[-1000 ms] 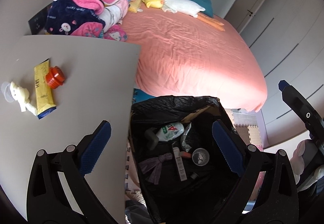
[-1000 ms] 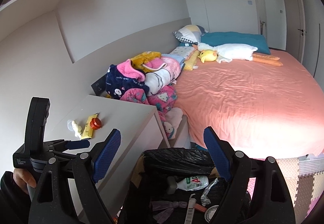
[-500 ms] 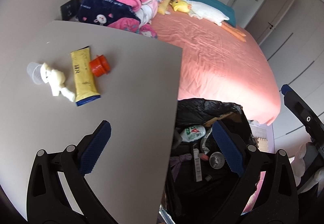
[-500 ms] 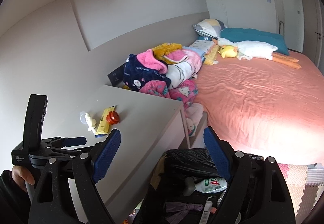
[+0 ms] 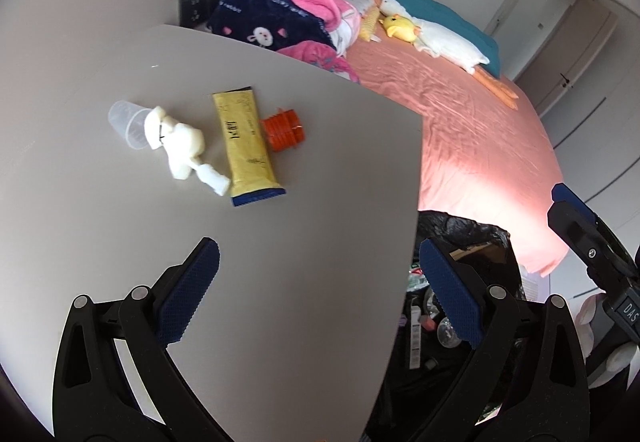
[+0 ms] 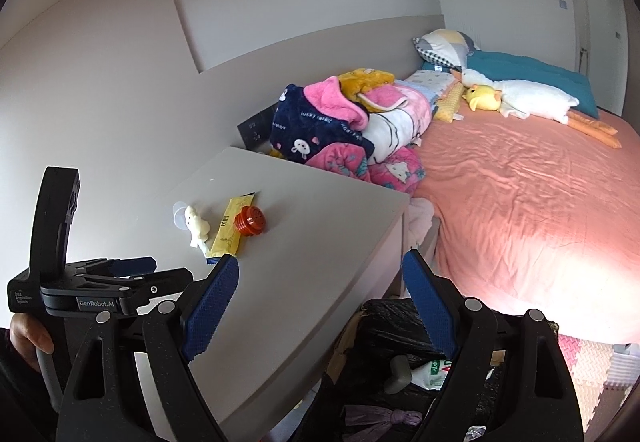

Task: Collect trash
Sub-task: 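Move both tools back to the table toward the sponge figure and orange plug, then grasp the white sponge figure with the left tool while the right tool grasps the orange rubber plug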

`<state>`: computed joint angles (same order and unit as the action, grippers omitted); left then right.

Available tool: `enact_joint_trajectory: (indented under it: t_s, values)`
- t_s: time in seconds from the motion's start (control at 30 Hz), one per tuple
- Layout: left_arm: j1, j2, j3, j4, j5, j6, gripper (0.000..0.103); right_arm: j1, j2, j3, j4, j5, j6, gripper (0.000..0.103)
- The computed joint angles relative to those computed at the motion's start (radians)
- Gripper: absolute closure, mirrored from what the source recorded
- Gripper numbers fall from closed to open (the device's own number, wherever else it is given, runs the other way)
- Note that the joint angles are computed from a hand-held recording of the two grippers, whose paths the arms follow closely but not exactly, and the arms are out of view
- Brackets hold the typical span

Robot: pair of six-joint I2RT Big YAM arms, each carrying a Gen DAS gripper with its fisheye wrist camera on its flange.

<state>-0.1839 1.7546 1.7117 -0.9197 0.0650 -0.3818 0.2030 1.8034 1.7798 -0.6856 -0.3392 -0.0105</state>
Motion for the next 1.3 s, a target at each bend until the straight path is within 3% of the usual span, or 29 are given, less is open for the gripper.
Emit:
enact_joint_trajectory:
  t_s: [0.23,0.7,0.9,1.3]
  values:
    - [0.044,0.006,-0.012,0.003,-0.024,-0.026,0.007,0.031,0.062,0.063,-0.01,-0.014,-0.02,0.019]
    - [0.121,0.066,0.016,0.007,-0.021,-0.073,0.007,0.095,0.255,0.306,-0.133,-0.01,-0.053,0.019]
    - [0.137,0.132,0.098,-0.035,-0.026,-0.071,0.008,0.111,0.323,0.393,-0.163,-0.025,-0.075,0.019]
    - [0.164,0.26,0.284,-0.156,-0.024,-0.111,0.024,0.135,0.454,0.578,-0.27,-0.02,-0.098,0.022]
